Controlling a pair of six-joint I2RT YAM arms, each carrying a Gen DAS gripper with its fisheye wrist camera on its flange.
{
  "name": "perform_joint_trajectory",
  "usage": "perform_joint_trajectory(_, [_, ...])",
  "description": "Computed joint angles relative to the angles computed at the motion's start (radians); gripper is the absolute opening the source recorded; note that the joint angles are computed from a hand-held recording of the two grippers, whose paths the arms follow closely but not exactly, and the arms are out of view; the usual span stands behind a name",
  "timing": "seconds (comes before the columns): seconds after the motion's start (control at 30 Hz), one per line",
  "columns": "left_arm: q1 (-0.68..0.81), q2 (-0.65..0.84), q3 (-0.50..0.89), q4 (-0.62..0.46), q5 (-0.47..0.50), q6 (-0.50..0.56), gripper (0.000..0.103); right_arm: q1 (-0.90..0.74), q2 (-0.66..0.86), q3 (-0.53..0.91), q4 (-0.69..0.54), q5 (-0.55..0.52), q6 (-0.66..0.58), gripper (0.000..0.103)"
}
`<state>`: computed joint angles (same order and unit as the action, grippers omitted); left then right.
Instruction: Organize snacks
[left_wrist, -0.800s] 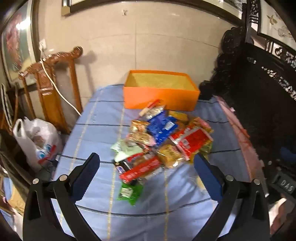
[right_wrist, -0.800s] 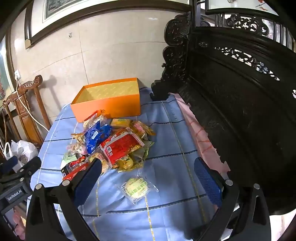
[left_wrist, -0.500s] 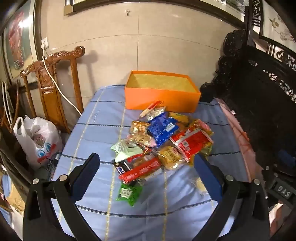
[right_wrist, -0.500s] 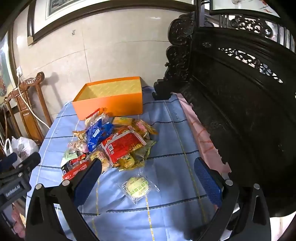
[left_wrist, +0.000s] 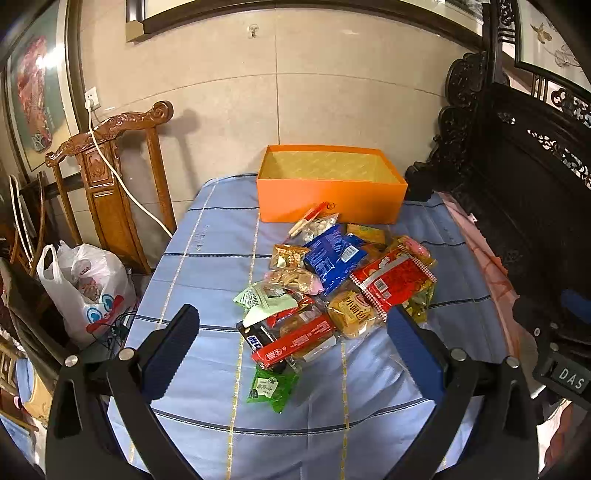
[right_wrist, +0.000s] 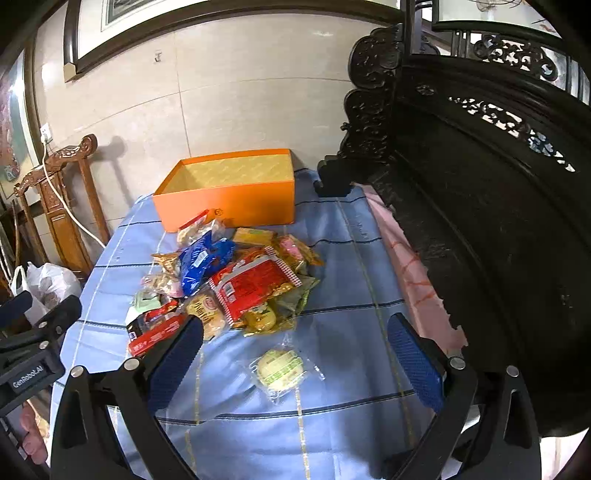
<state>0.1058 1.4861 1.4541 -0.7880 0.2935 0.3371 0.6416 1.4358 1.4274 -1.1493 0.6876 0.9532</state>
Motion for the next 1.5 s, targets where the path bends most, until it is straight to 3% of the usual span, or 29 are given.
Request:
perform_joint_trajectory(0.3, [-0.005,-0.028,-0.027,-0.016,0.046,0.037,0.099,-0.004,-0.023,-0.007,-0.035,0.005,0.043,0.100])
perform_joint_trajectory(0.63, [-0.005,-0.046,-0.045,0.000,0.031,0.017,0.099,0.015,-0.032,-0.010,-0.077,0.047,0.085,0.100])
perform_joint_trajectory(1.5, [0.012,-0.045,-0.052,-0.009,0.022,0.024,0.099,0.016,-0.057,-0.032,-0.023,0.022,0.050,0.100])
